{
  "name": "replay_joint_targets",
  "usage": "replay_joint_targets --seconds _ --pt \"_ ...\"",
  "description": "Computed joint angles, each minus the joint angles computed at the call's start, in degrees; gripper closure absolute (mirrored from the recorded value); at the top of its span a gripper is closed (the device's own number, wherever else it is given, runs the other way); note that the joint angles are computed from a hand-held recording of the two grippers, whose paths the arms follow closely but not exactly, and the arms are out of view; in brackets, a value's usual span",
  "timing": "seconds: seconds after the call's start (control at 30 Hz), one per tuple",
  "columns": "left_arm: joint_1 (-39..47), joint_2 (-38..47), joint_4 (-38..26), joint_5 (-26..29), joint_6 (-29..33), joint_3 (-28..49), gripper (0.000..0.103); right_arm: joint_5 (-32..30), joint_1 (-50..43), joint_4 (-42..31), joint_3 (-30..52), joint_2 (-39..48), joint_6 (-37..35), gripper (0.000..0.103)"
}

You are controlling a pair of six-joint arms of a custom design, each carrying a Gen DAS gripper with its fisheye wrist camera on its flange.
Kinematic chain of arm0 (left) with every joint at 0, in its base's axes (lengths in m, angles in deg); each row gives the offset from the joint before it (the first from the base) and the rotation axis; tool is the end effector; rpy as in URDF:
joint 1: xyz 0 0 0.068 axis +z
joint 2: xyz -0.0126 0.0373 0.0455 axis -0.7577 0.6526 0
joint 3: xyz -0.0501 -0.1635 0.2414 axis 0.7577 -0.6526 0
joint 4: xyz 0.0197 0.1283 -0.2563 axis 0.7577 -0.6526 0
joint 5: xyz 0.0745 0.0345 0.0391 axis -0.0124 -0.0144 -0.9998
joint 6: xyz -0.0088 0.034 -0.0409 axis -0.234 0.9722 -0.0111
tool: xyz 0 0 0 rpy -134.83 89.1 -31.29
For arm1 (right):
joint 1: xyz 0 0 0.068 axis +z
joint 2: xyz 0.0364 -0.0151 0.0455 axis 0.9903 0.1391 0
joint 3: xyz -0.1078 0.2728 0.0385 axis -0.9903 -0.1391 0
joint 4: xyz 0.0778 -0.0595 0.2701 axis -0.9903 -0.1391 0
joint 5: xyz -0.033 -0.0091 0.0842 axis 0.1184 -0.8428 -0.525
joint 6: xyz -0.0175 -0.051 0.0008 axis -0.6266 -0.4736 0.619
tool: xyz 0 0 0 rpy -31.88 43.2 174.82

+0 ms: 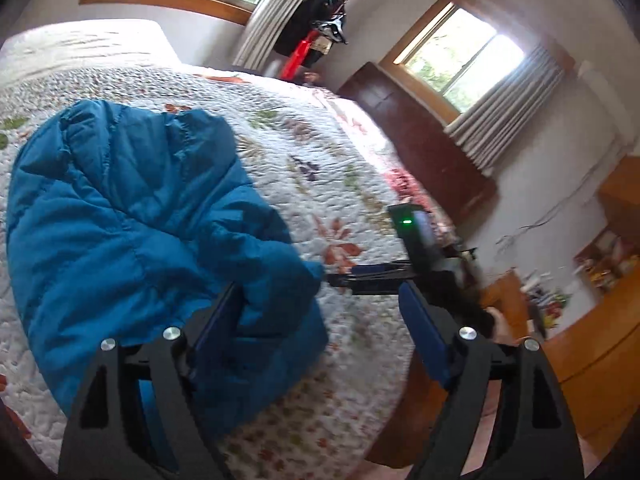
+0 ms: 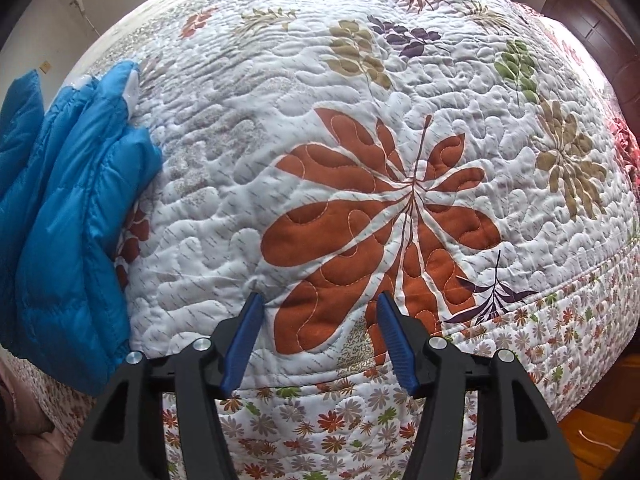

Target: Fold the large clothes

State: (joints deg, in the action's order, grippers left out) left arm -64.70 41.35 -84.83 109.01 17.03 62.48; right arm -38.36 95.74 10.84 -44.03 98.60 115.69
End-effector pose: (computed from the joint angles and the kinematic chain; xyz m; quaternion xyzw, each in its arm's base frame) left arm 0.2788 -0.1071 0.1133 0.3279 0.8085 -0.4485 0.1941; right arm 0.2342 0.0541 0.0277 0.2163 0.9647 0.0243 0.1480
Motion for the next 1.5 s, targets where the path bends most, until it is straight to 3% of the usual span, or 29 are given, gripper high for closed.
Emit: replay_joint_targets --seconds 0.1,0.17,0.27,0.3,0.33,0.4,0.5,0.7,0.77,0.9,1.0,1.13,1.3,1.4,1.5 --pt "7.59 -1.40 -12.70 9.00 8.68 2.87 0.026 1.85 1.21 -4.31 0.53 -7.08 -0.39 0.045" --pt "12.49 -5.92 -7.32 6.47 5.34 0.12 0.023 2.65 2.51 -7.96 1.29 -13.37 -1.43 0.045" --pt "14.13 -10.16 10.38 -12.64 -5.59 -4.99 0.017 -1.45 3.74 -10.61 3.73 -20.92 -3.44 0.044" --pt "13.74 -9.30 15.92 -19.60 -7.61 -6.11 0.017 -3.30 4.31 -11.04 5.37 -21.83 -4.45 0.041" --pt "13.67 -7.06 17.51 -24.34 -7.59 -4.86 0.017 -5.12 4.93 -11.03 7.19 -21.73 -5.27 0.033" --pt "13.50 -1.36 14.55 -27.10 -5.67 -0.27 0.017 -9.99 5.89 -9.91 11.22 -19.26 -6.80 0.022" --pt "13.48 6.37 7.89 -24.97 -4.22 6.41 0.017 -15.69 7.44 -9.68 18.44 -11.69 -8.50 0.021" --pt "12.06 14.69 9.66 -24.73 -3.11 8.61 0.017 -21.92 7.66 -10.98 30.16 3.46 -7.95 0.021" --pt "12.65 16.05 9.67 -22.88 -3.06 9.13 0.016 -21.90 7.84 -10.61 32.38 6.49 -8.31 0.032" --pt "14.10 17.11 7.75 -20.16 -2.71 10.55 0.018 -21.83 8.61 -8.29 33.55 7.92 -8.43 0.076" --pt "16.55 15.08 7.96 -17.80 -4.09 10.03 0.019 -19.06 10.49 -6.16 30.25 2.37 -8.89 0.089" --pt "20.01 7.82 11.65 -13.72 -7.68 6.18 0.019 -14.28 13.70 -3.73 22.21 -10.92 -8.98 0.092" --pt "16.60 0.03 14.52 -15.67 -6.88 0.48 0.019 -5.96 15.97 -5.11 13.42 -23.59 -7.53 0.092" --pt "11.56 -0.45 14.19 -19.22 -5.21 -1.21 0.019 -5.53 13.57 -3.55 8.35 -24.61 -4.82 0.092" --pt "6.06 2.13 16.18 -26.27 -5.24 -2.16 0.019 -8.09 10.47 0.19 5.18 -18.64 -2.59 0.091"
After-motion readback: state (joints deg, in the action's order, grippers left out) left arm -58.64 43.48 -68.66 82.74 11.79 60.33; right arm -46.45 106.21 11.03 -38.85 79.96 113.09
